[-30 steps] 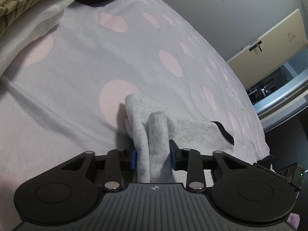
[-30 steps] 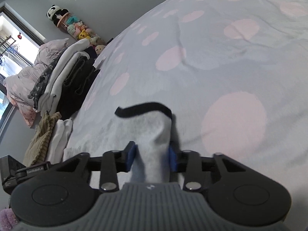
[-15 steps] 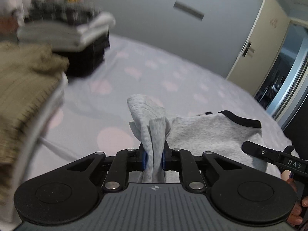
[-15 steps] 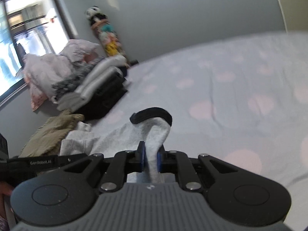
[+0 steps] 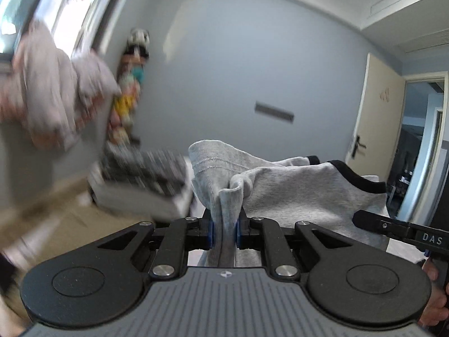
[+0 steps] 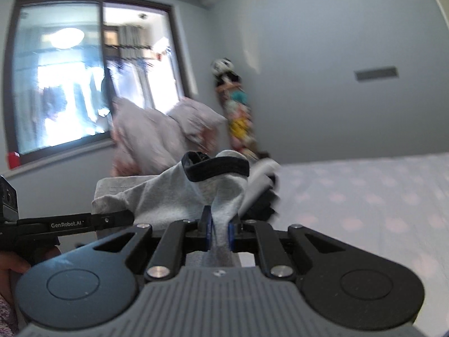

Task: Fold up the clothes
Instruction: 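Carry the folded T-shirt with both grippers onto the striped clothes pile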

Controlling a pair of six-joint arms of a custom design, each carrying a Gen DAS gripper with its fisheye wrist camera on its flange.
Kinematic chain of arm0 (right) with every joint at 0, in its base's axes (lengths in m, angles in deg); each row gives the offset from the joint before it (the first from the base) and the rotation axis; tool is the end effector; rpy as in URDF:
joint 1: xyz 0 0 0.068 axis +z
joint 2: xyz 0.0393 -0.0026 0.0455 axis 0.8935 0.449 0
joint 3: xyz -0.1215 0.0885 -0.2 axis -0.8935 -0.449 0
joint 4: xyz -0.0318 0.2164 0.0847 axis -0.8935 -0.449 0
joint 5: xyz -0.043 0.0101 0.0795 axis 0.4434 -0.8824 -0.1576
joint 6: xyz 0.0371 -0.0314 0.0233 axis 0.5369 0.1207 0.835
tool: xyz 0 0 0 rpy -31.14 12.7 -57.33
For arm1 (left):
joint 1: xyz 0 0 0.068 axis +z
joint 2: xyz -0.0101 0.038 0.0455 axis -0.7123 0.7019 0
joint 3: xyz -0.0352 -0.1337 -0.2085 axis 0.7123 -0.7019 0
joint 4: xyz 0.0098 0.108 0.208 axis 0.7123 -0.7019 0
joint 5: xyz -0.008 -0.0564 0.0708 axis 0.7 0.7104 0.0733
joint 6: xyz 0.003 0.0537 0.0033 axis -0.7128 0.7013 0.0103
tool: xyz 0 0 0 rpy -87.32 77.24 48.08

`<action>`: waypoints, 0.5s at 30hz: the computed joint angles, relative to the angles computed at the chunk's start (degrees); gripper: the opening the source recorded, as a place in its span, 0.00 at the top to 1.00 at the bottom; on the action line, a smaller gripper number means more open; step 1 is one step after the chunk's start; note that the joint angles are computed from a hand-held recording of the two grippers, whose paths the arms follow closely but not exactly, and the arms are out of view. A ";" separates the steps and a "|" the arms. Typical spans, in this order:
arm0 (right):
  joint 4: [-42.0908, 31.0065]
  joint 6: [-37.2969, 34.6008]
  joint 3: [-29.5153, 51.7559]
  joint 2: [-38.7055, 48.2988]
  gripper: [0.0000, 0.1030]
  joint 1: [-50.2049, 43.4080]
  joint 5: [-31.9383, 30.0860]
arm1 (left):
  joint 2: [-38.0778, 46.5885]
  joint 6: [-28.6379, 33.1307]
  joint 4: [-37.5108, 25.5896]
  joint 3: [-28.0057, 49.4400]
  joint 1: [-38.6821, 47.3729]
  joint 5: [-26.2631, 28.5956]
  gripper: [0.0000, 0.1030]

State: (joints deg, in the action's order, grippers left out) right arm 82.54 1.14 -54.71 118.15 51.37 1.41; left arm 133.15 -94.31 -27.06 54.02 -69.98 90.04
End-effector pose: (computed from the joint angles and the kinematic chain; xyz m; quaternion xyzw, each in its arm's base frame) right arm 0.2253 -0.0290 0.2504 -0.0418 0.7538 0.1816 0.6301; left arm 0.2519 -0.1155 0.2778 0.0827 0.7726 -0.2059 0.5948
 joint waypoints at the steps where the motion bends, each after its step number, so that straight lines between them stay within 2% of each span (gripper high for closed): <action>1: -0.49 0.99 2.56 1.07 0.88 3.09 2.08 | -1.50 1.29 -2.45 1.61 2.50 1.53 0.84; 4: -0.47 4.34 10.26 6.93 0.88 11.44 7.71 | -2.63 4.28 -9.42 7.94 9.73 5.31 0.84; 8: 1.28 7.24 18.50 15.64 0.88 20.48 13.84 | 1.08 7.84 -13.31 14.10 15.81 7.70 0.84; 11: 2.41 9.89 22.50 21.24 0.88 24.41 15.93 | 4.66 10.35 -15.47 18.47 19.76 9.24 0.84; 15: 3.91 12.28 25.58 28.09 0.88 26.65 16.51 | 9.33 13.12 -15.55 19.47 23.30 11.85 0.84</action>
State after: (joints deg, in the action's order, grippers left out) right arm 86.45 13.42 -29.12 146.24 78.02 17.92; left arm 142.48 -81.19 -42.61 73.49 -46.68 101.89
